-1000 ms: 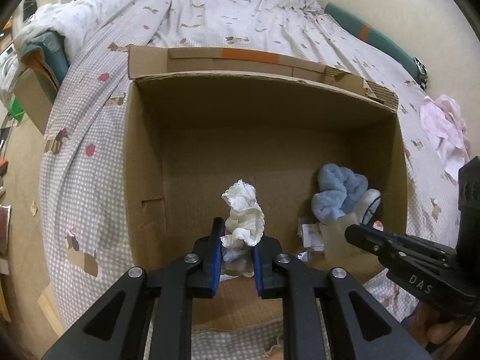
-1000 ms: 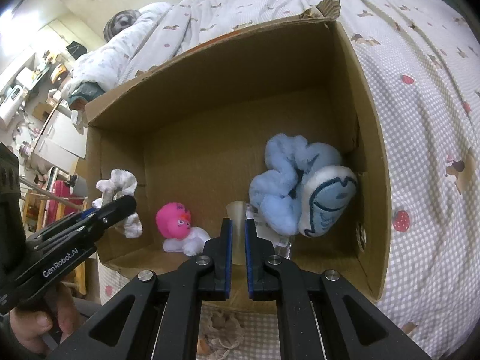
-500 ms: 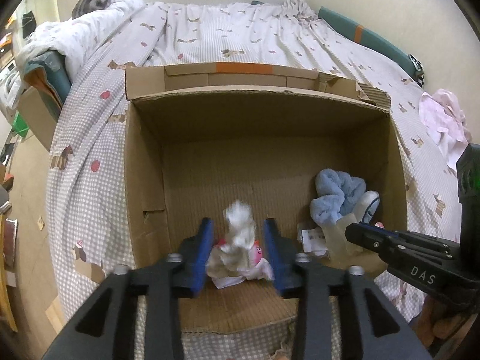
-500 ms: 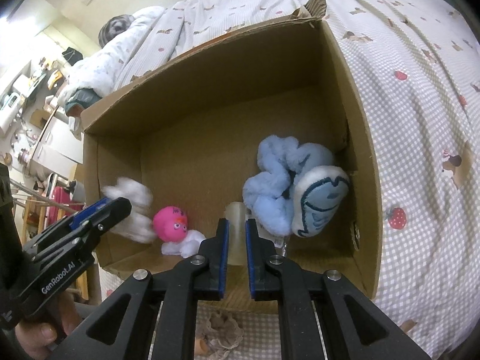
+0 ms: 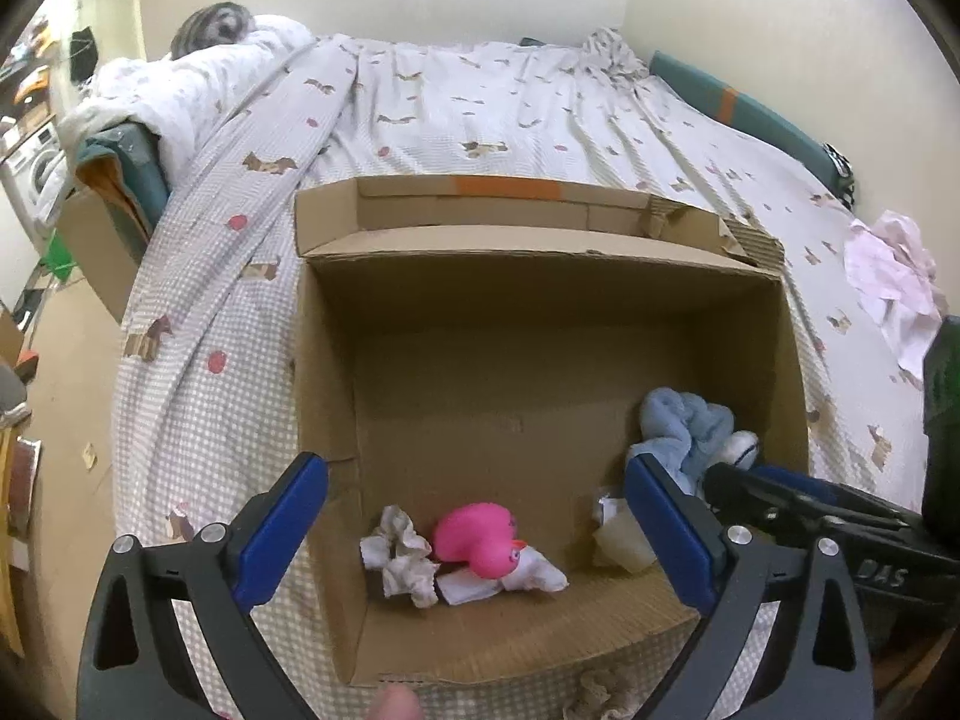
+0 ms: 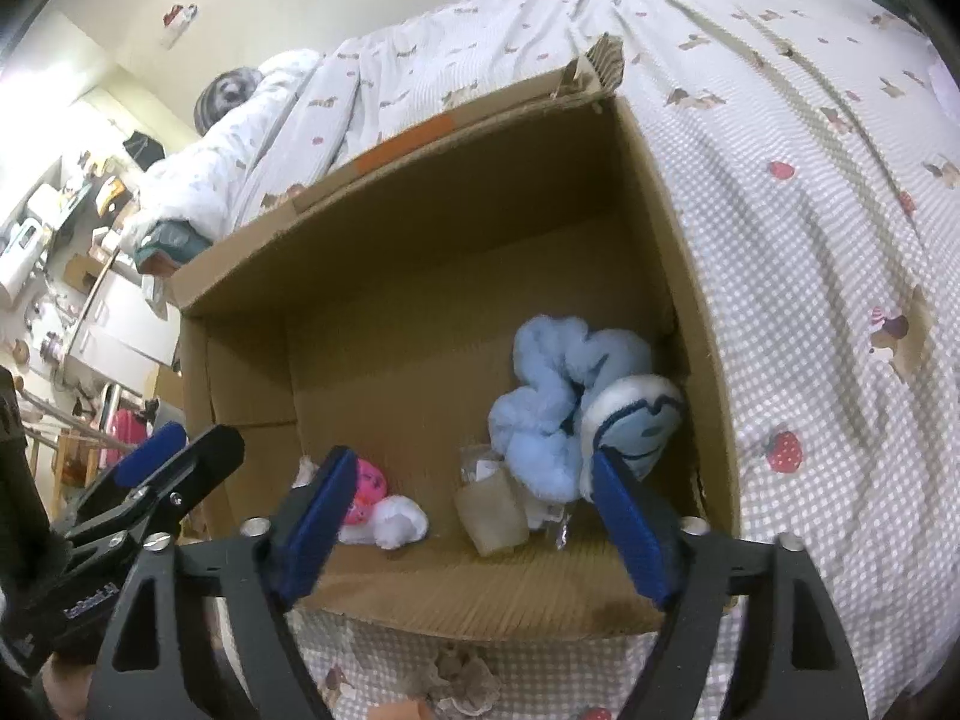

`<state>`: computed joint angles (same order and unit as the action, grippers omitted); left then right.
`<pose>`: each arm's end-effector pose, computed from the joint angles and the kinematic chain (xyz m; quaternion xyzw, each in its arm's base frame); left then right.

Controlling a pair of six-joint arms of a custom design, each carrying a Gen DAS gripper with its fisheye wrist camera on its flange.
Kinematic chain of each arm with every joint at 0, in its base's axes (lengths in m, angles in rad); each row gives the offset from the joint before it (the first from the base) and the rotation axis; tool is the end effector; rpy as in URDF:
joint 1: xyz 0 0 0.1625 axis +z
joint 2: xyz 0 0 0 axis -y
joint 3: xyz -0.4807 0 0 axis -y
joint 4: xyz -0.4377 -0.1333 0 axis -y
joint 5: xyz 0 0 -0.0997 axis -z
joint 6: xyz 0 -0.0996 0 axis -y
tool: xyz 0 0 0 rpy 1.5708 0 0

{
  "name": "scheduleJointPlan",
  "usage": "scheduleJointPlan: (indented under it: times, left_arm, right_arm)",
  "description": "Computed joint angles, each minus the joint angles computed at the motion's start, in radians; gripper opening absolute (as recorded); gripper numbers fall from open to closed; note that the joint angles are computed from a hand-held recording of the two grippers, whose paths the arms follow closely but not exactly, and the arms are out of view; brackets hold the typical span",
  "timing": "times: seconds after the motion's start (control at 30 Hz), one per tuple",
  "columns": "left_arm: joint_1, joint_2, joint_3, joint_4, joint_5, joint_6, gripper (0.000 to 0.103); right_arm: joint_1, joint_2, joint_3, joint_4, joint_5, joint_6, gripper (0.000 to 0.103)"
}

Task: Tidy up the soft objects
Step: 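Open both tools to drop the tissue and cup into the box, then move both tools back toward the cardboard tube and grey scrunchie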

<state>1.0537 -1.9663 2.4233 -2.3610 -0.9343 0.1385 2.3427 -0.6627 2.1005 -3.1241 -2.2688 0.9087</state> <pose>0.0052 -0.3803 0.3699 0.2524 0.9035 -0.2128 0.2734 0.4297 -0.3421 -0.0399 -0.0838 -0.9346 0.2905 0.1874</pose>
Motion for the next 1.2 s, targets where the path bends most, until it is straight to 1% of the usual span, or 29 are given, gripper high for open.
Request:
scheduleJointPlan:
  times: [0.03,0.1,0.2,0.33,0.4,0.53,0.93,1.07,1.2]
  left_arm:
    - [0.003,0.002,-0.004,0.005,-0.003,-0.004,0.099]
    - [0.004,0.004,-0.007,0.01,-0.003,-0.006,0.099]
    - [-0.008,-0.003,0.0,0.003,0.013,0.001,0.099]
    - [-0.002,-0.016,-0.003,-0.001,-0.012,0.008,0.1]
    - [-0.001,-0.021,-0.003,-0.004,-0.008,0.004,0.102]
    - [-0.008,-0.042,-0.001,0.016,0.022,-0.008,0.102]
    - [-0.041,-0.143,-0.005,0.156,0.056,-0.039,0.102]
    - [-0.038,-0.176,-0.009,0.223,0.053,-0.058,0.102]
    - [-0.043,-0.212,-0.003,0.282,0.066,-0.082,0.102]
  right_arm:
    - [0.003,0.001,-0.001,-0.007,-0.013,-0.001,0.103]
    - [0.01,0.003,0.001,-0.033,-0.037,-0.006,0.103]
    - [0.011,0.008,0.008,-0.085,-0.039,-0.02,0.103]
    - [0.017,0.006,0.004,-0.076,-0.058,-0.028,0.103]
    - [0.02,0.008,-0.001,-0.074,-0.064,-0.032,0.103]
    - [0.026,0.008,-0.003,-0.066,-0.073,-0.024,0.103]
    - [0.064,-0.012,0.01,0.034,-0.083,0.054,0.103]
    - [0.082,-0.018,0.011,0.076,-0.081,0.081,0.103]
    - [0.096,-0.023,0.008,0.117,-0.079,0.101,0.103]
